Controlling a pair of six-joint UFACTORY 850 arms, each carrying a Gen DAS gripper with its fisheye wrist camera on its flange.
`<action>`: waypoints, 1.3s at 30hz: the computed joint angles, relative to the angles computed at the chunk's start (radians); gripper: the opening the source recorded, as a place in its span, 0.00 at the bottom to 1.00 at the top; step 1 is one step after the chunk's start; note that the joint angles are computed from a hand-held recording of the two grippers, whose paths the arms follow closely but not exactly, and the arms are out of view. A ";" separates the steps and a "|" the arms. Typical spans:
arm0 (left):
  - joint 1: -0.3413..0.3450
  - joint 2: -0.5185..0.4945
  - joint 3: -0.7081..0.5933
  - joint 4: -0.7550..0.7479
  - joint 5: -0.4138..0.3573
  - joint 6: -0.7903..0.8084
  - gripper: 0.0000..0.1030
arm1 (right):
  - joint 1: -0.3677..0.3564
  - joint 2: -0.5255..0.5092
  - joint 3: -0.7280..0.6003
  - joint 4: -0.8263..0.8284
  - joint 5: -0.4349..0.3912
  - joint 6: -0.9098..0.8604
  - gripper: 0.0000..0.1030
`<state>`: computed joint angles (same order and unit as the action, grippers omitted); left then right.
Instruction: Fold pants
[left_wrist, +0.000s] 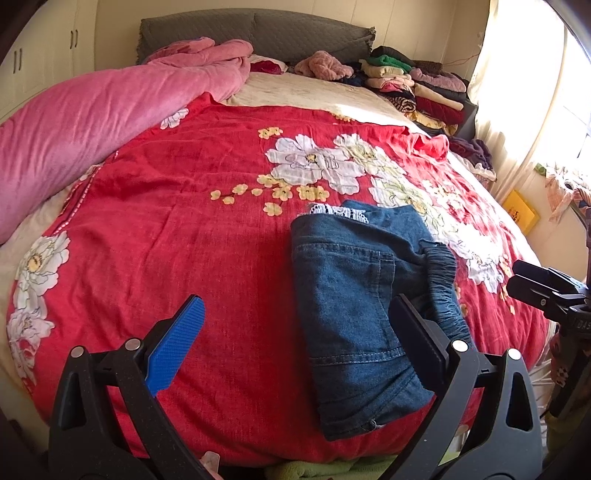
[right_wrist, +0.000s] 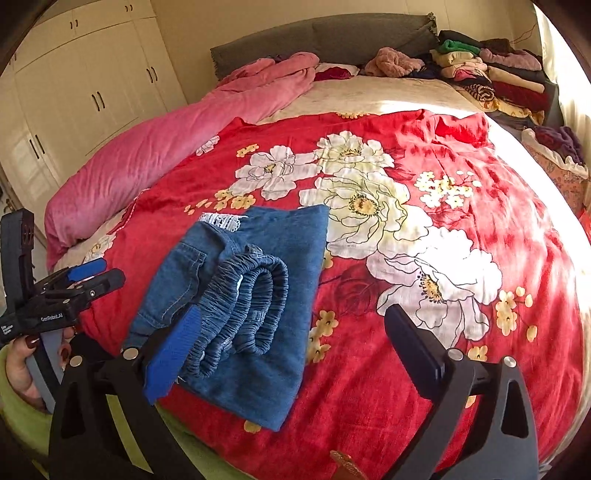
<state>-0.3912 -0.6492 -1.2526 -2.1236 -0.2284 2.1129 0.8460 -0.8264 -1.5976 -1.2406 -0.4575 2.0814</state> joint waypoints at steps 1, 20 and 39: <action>-0.002 -0.005 -0.004 0.017 0.005 -0.016 0.91 | -0.003 -0.005 -0.002 0.008 0.009 -0.002 0.96; -0.033 -0.148 -0.168 0.707 0.026 -0.694 0.91 | -0.056 -0.111 -0.089 0.156 0.118 -0.177 0.92; -0.038 -0.208 -0.257 0.901 -0.046 -0.869 0.69 | -0.107 -0.163 -0.133 -0.031 0.321 -0.032 0.61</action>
